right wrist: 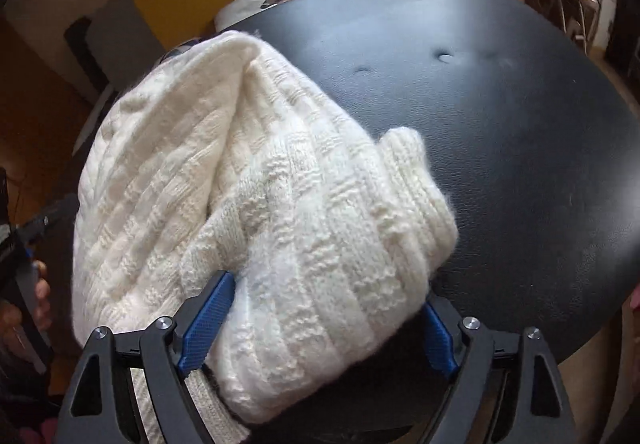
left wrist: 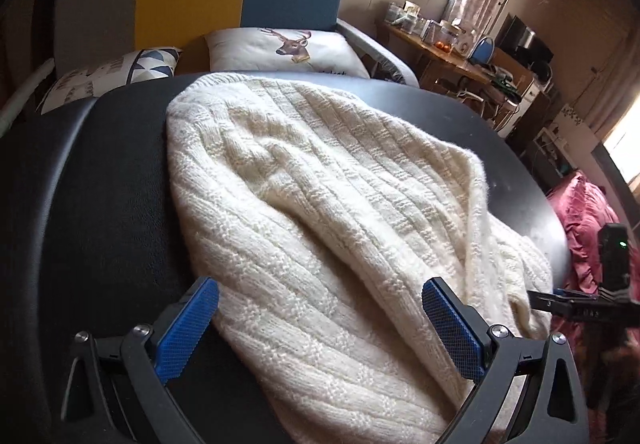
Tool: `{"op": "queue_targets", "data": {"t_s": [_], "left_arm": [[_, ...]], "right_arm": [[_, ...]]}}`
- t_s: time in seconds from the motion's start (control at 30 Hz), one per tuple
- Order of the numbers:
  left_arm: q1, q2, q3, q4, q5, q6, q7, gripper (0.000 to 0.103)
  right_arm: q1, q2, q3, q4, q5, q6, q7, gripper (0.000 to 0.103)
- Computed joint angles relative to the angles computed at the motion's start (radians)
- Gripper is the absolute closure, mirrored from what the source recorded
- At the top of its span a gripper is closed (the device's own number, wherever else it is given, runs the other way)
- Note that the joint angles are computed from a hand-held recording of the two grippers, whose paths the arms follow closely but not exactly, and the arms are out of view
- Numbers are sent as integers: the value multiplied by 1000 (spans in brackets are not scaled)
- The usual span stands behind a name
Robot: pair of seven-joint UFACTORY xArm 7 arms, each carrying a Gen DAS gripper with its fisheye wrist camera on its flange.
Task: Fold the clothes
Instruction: 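Grasp a fold of the cream sweater with the right gripper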
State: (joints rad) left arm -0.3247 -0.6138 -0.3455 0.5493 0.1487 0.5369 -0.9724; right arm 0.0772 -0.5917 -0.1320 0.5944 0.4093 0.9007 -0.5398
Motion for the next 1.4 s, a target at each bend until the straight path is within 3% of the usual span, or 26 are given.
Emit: {"op": "queue_targets", "data": {"t_s": [0.07, 0.1, 0.13, 0.23, 0.3, 0.4, 0.53, 0.6, 0.67, 0.73, 0.87, 1.07, 1.17, 1.3, 1.4], "left_arm": [[13, 29, -11, -4, 12, -15, -9, 0], [18, 52, -17, 8, 19, 4, -11, 0], [17, 73, -17, 17, 23, 16, -11, 0], [11, 85, -9, 5, 30, -1, -25, 0], [5, 78, 0, -7, 24, -14, -35, 0], [-6, 87, 13, 0, 13, 11, -25, 0], [-10, 116, 2, 33, 31, 79, -15, 0], [-14, 125, 2, 45, 36, 105, -18, 0], [-15, 125, 3, 47, 41, 116, -26, 0], [-16, 112, 1, 44, 39, 134, -49, 0], [-17, 16, 19, -12, 27, 113, -78, 0], [-16, -235, 80, -110, -34, 128, -61, 0], [-25, -331, 121, -130, -84, 111, -11, 0], [-27, -334, 110, -86, -104, 119, 84, 0], [-27, -265, 95, -43, -126, 123, 130, 0]], "right_arm": [[0, -22, 3, -25, 9, -34, 1, 13], [-2, -22, -2, -26, 19, -43, 11, 19], [-2, -22, -11, -27, 38, -56, 24, 34], [-3, -10, -37, -25, 96, -80, 58, 48], [0, 4, -54, -18, 132, -79, 74, 46], [16, 18, -82, -6, 180, -56, 32, 27], [10, 5, -6, -29, 103, -86, 9, 21], [5, 16, -17, -19, 105, -68, 35, 21], [-2, 18, -48, -18, 165, -75, 79, 47], [1, 35, -94, -6, 244, -69, 84, 65], [32, 47, -111, 49, 379, -84, 40, 75], [221, 44, -16, 136, 557, -90, -163, 76], [260, 23, 93, 93, 487, -111, -191, 76], [298, -97, 150, -40, 388, -176, -202, 76], [272, -119, 94, -56, 359, -256, -167, 76]]}}
